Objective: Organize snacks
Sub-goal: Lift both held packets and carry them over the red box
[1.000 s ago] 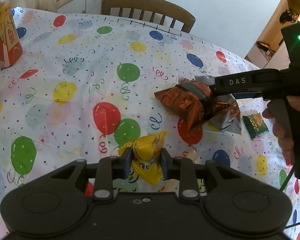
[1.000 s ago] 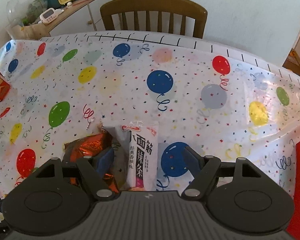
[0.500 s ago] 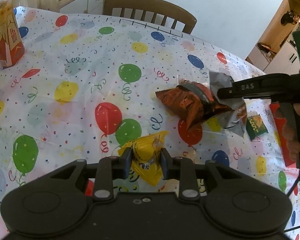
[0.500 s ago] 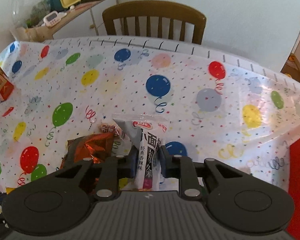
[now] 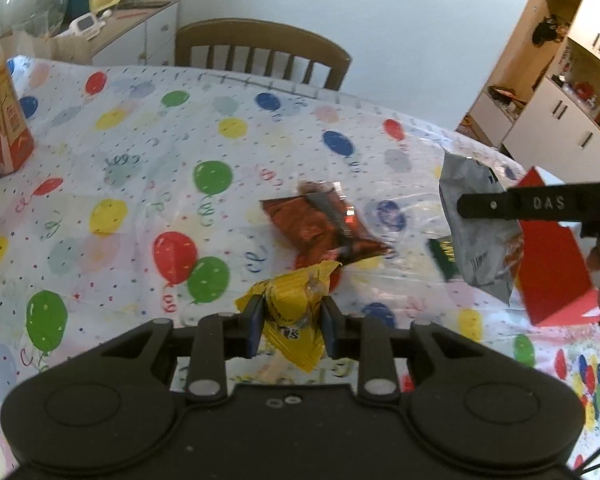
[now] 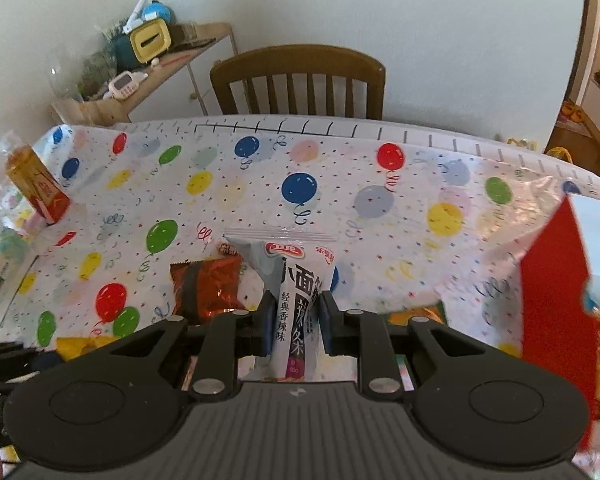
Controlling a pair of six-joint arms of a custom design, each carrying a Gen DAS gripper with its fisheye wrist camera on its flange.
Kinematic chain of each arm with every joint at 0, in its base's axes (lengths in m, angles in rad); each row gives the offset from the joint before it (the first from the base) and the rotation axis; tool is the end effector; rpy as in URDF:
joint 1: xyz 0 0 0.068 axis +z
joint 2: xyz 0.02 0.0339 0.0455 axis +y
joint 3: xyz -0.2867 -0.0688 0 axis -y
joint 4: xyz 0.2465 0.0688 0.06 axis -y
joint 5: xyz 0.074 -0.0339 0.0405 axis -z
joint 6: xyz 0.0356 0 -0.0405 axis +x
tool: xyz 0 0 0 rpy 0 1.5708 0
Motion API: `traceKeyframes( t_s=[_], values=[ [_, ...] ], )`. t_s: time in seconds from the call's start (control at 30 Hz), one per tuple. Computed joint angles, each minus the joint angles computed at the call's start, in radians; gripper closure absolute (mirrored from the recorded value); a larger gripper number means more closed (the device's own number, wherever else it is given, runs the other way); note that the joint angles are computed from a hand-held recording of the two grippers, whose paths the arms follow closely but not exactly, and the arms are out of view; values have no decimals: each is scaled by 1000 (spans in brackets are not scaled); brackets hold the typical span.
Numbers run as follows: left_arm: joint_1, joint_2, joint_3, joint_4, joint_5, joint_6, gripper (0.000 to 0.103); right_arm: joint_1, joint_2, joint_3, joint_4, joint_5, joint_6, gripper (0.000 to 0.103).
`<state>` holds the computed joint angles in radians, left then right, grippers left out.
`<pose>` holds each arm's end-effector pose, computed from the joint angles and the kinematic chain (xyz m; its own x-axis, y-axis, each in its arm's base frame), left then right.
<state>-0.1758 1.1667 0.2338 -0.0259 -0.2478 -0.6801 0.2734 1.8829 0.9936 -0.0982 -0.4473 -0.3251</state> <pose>0.1636 -0.0202 0.1260 -0.6460 -0.5045 -0.5729 -0.4828 0.8513 -0.2052 0.3505 0.1143 0.1442 -0.6105 -0.4703 -0.6372 -0.7047 0.6897 0.1662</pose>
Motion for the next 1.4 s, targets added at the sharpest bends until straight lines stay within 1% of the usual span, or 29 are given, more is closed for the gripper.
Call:
traceKeyframes(
  t_s=[0.13,0.3,0.4,0.57,0.77,0.97,1.2,1.4],
  values=[
    [-118,-29,53,-77,-61,-60,77,-81,-83,-41,-53,-56,-55,81],
    [-267,-10,146,-148,-144,-131,77,-200,-161,-52,-140,-126,-135,81],
    [-346,32,218,-176,-194,-155,77,-278,-183,-33,-201,-176,-191,81],
    [-436,146,363,-195,-240,-161,77,-413,-174,37,-298,-253,-277,81],
    [-503,306,550,-204,-261,-147,77,-538,-98,163,-386,-308,-361,81],
    [-539,469,751,-229,-275,-117,77,-623,13,310,-448,-332,-412,81],
    [-545,659,989,-273,-268,-82,77,-689,176,531,-510,-346,-432,81],
    [-536,816,1184,-333,-240,-67,77,-709,323,732,-532,-316,-401,81]
  ],
)
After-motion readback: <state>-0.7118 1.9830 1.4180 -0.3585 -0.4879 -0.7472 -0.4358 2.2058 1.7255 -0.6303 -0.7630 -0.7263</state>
